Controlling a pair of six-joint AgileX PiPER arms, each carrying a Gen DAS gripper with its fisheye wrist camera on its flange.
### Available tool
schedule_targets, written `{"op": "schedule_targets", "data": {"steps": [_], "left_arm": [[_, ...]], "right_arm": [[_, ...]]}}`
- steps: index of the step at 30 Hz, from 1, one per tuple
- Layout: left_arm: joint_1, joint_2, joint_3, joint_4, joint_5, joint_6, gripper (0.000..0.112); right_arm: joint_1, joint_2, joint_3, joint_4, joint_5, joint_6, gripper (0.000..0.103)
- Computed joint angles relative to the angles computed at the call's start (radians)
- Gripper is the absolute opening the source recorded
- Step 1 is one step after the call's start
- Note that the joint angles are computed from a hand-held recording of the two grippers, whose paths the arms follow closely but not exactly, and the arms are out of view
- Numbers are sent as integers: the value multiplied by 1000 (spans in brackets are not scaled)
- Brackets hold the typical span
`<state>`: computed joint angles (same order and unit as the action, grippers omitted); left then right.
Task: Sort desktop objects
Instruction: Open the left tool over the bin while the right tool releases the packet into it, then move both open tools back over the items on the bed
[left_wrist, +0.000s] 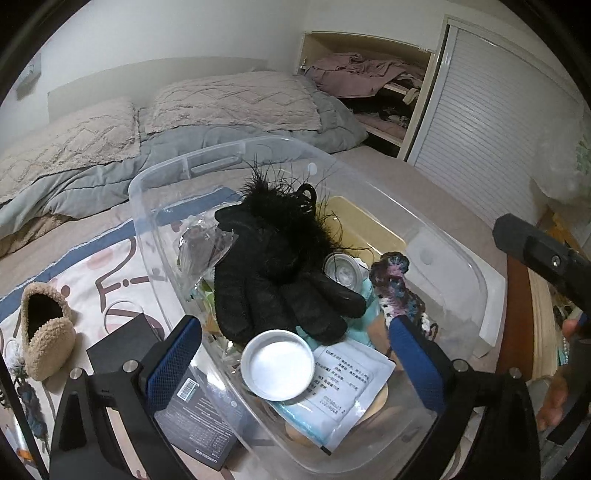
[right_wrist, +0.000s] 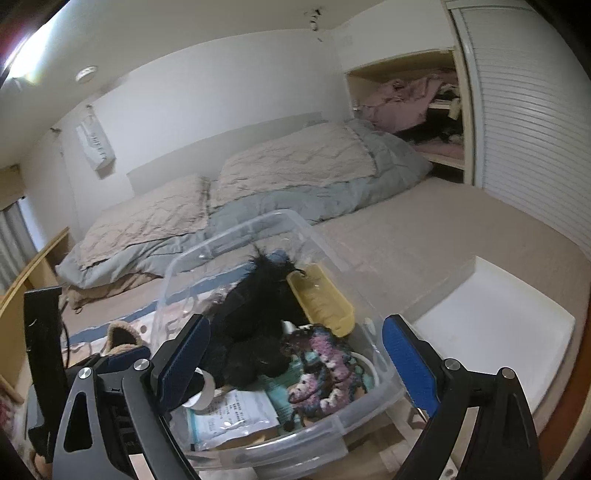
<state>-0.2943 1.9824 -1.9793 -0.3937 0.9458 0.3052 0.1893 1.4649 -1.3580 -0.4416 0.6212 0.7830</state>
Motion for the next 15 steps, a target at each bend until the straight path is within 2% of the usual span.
{"op": "schedule_targets", "data": {"steps": [3,9,13,14,15], "left_arm": [[1,-9,14,-4,-2,6,102],[16,-46,63,-52,-35,50,102],[29,-68,73,-66,-33,76,103],[32,-74,79,-65,-33,81,103],[38,-83,89,-70,-37,90,103]], "right_arm": [[23,6,1,-69,12,43,94],[8,5,18,-54,-2,52,94],[20,13,26,-134,15,116,94],[24,14,32,-159,14,134,101],[29,15,38,-186,11,154,103]]}}
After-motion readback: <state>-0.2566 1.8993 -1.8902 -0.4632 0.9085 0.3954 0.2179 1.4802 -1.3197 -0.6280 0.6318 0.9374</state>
